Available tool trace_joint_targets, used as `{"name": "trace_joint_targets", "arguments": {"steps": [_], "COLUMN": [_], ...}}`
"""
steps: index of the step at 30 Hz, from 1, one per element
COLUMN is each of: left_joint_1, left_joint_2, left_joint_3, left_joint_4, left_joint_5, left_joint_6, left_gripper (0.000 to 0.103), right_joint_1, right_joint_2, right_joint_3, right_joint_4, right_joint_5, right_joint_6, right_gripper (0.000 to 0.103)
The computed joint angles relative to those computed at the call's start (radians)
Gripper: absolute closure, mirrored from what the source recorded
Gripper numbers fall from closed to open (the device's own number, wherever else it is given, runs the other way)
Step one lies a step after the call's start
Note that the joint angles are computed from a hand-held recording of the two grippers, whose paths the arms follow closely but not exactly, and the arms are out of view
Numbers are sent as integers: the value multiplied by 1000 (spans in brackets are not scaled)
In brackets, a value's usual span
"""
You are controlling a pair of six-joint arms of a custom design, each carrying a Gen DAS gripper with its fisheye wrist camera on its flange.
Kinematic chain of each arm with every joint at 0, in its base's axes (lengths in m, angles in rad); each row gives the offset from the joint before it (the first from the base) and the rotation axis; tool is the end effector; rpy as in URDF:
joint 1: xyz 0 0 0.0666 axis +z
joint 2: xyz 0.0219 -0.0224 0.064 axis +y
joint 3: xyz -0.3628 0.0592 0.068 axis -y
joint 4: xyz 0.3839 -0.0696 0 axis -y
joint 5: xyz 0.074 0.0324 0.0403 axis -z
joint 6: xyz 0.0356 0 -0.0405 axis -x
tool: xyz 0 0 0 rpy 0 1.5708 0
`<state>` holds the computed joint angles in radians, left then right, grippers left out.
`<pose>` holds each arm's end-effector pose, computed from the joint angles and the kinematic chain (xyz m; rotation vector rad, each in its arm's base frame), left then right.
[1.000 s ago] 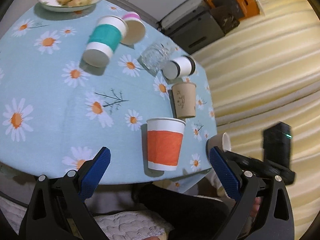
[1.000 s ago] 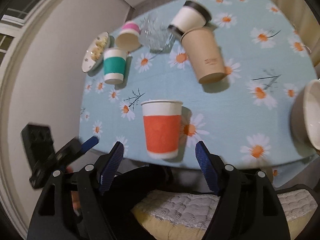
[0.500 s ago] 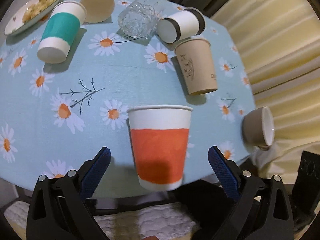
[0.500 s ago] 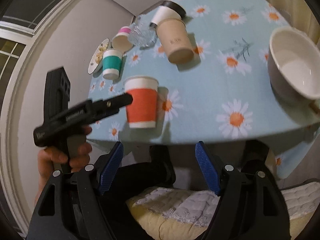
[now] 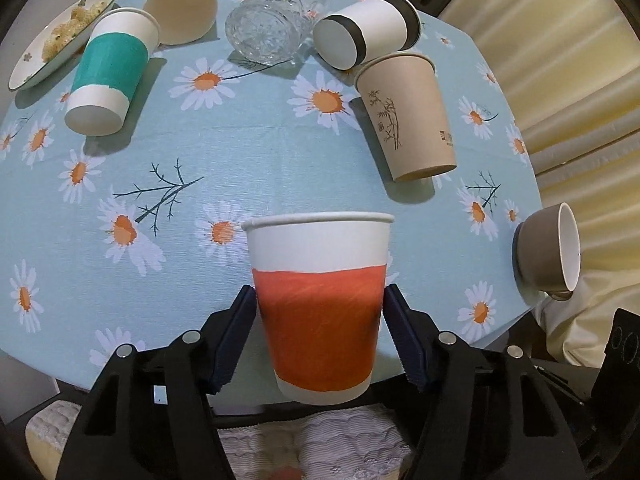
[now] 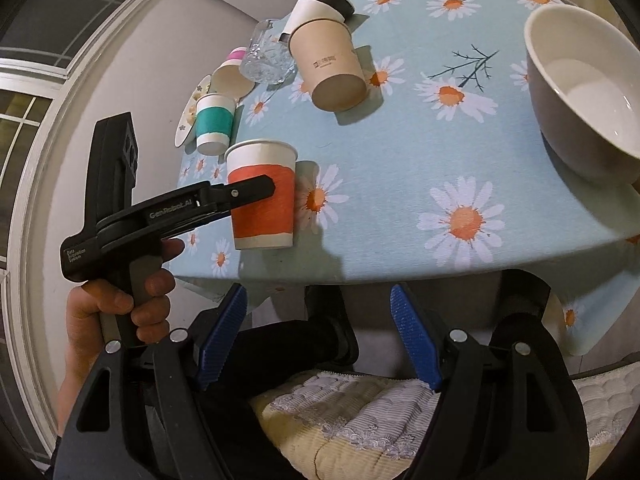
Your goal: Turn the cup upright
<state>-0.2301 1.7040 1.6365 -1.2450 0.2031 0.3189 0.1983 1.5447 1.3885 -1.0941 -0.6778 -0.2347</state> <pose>0.5319 -0.1324 0.3500 -0.0911 2.9219 -0.3896 0.4775 0.1183 0.3387 -0.1082 2.7930 1.0576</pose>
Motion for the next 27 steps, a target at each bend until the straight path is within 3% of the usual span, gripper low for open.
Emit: {"name": "trace_joint_targets", "arguments": {"steps": [8,10,12,18,22,27], "left_joint_1": [5,9,6,-45,-86,-134], "left_joint_2": [-44,-88,-151,-358,-436,-486], "left_joint_3": [-17,-48,-106,-378,-526,-704], "left_joint_4": [26,67,149,486,713,1047], "left_joint_5": [7,-2,-35,-233,-348,-521], "left_joint_6": [-4,-8,-15,-40,-38,-101], "left_gripper": [41,41,41,41,41,40], "right_joint_1": [16,16,13,6,18,35], "right_joint_2": [0,-1,-8,3,11,18], "right_joint_3": [10,14,12,19,37,35], "right_joint_4": [1,6,27,84,96,107], "right_joint_5": [-1,-12,-29,-86,-73,-50], "right_joint_6": [-8,-16,-33,-109,-117,-115], "right_gripper": [29,29,29,29,29,29]}}
